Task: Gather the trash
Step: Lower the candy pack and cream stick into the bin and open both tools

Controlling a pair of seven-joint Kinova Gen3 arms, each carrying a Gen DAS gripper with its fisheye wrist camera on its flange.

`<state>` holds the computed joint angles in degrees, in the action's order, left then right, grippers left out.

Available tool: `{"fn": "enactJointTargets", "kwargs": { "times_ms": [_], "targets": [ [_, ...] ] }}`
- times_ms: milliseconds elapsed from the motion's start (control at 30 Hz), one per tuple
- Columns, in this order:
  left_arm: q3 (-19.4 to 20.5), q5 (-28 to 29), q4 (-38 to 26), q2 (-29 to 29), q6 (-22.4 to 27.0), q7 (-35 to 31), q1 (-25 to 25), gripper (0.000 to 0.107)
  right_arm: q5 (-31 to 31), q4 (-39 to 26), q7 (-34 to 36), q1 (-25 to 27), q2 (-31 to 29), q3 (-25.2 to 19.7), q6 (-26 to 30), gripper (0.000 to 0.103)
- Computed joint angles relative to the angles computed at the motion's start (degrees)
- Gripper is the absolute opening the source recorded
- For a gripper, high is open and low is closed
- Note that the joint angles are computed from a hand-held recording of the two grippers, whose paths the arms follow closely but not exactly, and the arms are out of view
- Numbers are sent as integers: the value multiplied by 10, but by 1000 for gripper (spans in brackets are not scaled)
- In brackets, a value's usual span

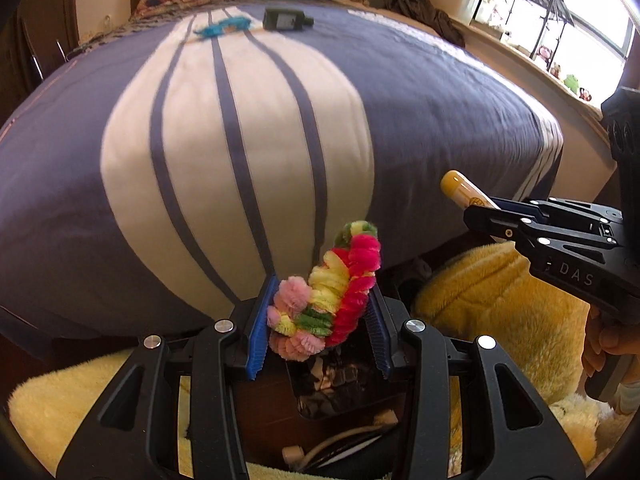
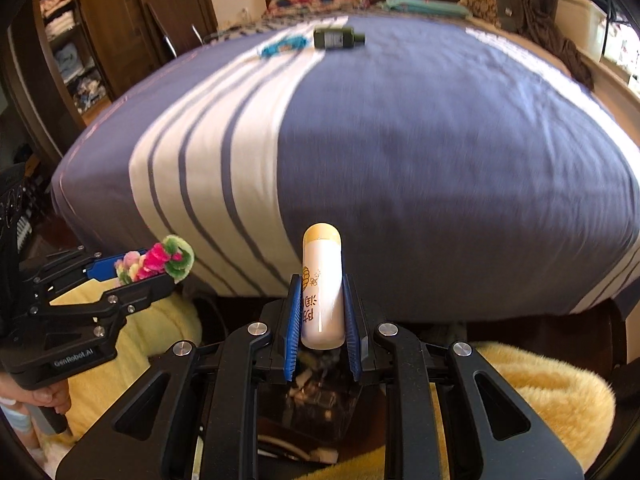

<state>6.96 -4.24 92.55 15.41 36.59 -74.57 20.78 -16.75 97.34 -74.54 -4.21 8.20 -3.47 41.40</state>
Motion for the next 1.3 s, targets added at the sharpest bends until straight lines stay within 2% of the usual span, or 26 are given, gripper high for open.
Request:
{"fn": "enactJointTargets", "kwargs": {
  "times_ms": [367, 767, 1100, 1133, 1200, 1267, 1300],
  "targets": [
    [11, 57, -16, 78, 50, -24, -20, 40, 21, 6, -28, -10, 60, -4, 31, 21],
    [33, 142, -52, 150, 109, -106, -59, 40, 25, -20, -48, -9, 130, -15, 79, 21],
    [23, 151, -75, 174, 141, -114, -53, 44, 32, -58, -62, -7, 163, -13, 107, 23],
    [21, 150, -76, 174, 142, -112, -51, 47, 33, -59, -64, -6, 162, -12, 106, 23],
    [18, 146, -75, 171, 140, -108, -48, 55, 33, -58, -66, -4, 159, -11, 103, 28],
    [16, 143, -72, 167, 136, -104, -47, 58, 33, -55, -67, -2, 154, -11, 97, 42],
    [14, 140, -71, 163, 134, -101, -46, 59, 33, -53, -67, 0, 150, -11, 93, 46]
  ]
}}
